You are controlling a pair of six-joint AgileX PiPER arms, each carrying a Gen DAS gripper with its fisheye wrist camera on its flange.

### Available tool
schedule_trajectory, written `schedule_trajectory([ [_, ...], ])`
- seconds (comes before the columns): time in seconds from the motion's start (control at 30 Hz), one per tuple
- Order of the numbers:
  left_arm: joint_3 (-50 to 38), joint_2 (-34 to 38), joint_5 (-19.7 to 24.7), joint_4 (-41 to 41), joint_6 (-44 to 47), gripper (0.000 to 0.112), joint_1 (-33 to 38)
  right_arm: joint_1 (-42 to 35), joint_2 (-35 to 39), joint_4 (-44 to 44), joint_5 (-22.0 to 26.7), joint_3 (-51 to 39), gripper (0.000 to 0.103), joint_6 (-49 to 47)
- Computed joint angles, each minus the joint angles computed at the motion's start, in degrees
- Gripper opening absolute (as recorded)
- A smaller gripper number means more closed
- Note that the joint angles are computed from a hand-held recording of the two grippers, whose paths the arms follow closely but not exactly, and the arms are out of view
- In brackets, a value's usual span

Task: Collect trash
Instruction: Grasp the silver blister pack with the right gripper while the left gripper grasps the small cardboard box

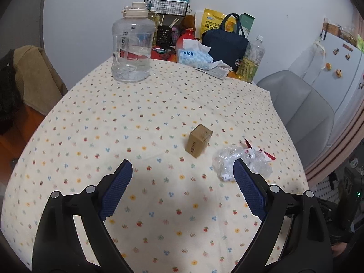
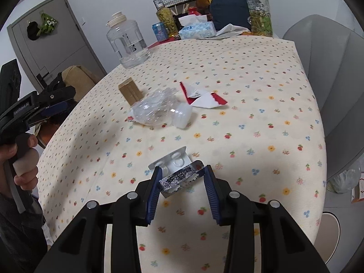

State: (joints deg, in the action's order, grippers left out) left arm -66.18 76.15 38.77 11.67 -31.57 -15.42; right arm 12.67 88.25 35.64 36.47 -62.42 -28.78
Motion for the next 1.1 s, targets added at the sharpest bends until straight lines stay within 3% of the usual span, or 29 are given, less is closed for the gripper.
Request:
schedule_trajectory([
  [0.3, -4.3, 7.3, -2.4, -4.9, 6.1, 0.086, 1.0, -3.0, 0.8, -4.2, 0.0, -3.5, 0.038, 4.3],
  [0.83, -11.0, 18.8, -5.8, -8.2, 7.2, 0.075, 1.6, -9.7, -2.2, -6.5, 1.1, -2.5, 0.038, 6.2],
  [0.87, -11.5, 19.3, -5.5, -7.7, 6.9, 0.069, 1.7, -10.0, -2.3, -6.3, 1.1, -2.3, 0.038, 6.0],
  [0.93, -12.8, 20.8, -4.5, -8.1, 7.0, 0.042, 2.0, -10.7, -2.5, -5.6, 1.3, -1.9, 0.038, 5.4],
  [0.97, -13.0, 21.2, -4.3, -10.2, 8.6, 0.033, 2.6, -10.9, -2.6, -5.3, 1.3, -1.6, 0.038, 5.1],
  [1.1, -10.1, 18.3, -6.8, -6.3, 3.7, 0.033, 1.8, -12.2, -3.2, -3.6, 1.6, -1.0, 0.038, 3.3],
])
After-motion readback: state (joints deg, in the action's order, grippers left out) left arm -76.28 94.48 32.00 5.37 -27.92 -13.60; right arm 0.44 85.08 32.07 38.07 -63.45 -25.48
